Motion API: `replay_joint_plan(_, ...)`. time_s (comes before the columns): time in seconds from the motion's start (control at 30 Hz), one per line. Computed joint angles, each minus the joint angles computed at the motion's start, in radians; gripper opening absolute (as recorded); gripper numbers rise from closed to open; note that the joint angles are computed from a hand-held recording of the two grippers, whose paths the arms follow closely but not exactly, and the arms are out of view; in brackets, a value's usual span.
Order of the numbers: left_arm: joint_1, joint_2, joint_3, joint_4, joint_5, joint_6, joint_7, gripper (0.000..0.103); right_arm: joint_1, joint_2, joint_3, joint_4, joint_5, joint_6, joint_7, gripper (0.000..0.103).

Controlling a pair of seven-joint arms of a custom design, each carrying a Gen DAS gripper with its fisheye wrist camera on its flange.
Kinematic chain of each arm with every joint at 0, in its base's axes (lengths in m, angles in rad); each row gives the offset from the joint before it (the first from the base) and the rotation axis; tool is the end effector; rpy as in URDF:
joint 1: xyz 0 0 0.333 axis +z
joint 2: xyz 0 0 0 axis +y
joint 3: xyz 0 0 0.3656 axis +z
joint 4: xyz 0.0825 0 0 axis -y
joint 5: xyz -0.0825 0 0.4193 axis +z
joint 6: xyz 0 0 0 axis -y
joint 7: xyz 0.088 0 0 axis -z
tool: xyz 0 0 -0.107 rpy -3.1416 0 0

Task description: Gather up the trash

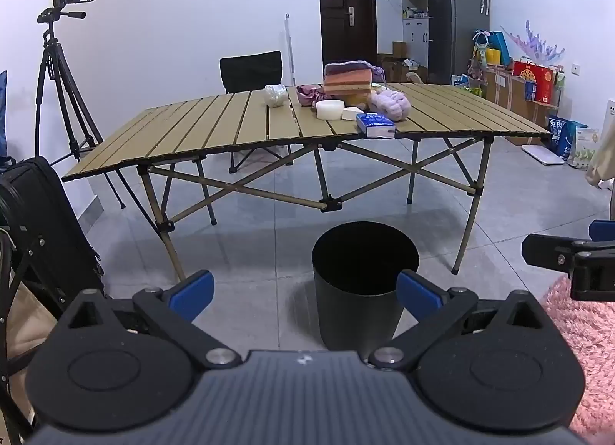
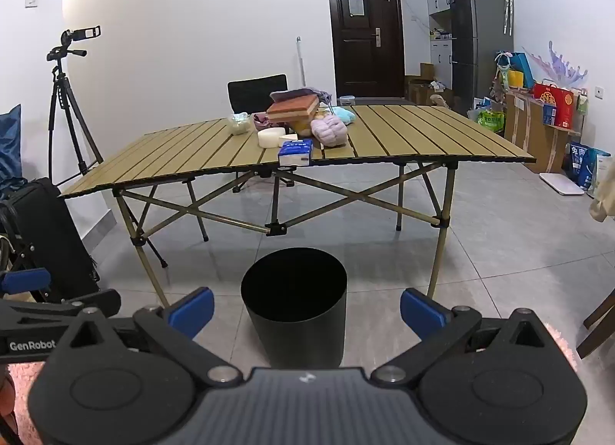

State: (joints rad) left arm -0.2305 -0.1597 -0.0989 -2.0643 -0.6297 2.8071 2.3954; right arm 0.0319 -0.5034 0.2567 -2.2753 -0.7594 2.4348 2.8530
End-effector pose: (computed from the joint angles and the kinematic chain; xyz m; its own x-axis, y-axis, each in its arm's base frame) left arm 0.5587 -0.1655 0.6417 -0.5736 -0.8144 -0.0877 -0.4211 0.3850 -0.8213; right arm 0.4382 0.1545 0.6520 -0.4714 -0.8757 -0.1040 -0.4577 0.3438 -0.8199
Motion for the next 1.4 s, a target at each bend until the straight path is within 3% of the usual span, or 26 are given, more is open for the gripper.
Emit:
replay_joint_plan(0.4, 0.007, -0.002, -0.003, 0.016, 0.008, -0.03, -0.022, 0.103, 0.002, 0.002, -0.003, 0.0, 0.0, -0.005, 0.001, 0.103)
replay_joint_plan(1.4, -0.001, -0.004, 0.001, 0.001, -0.026, -0.015, 0.011, 0.103, 0.006, 0.009, -0.005, 0.008, -0.005, -0.003, 0.0, 0.103)
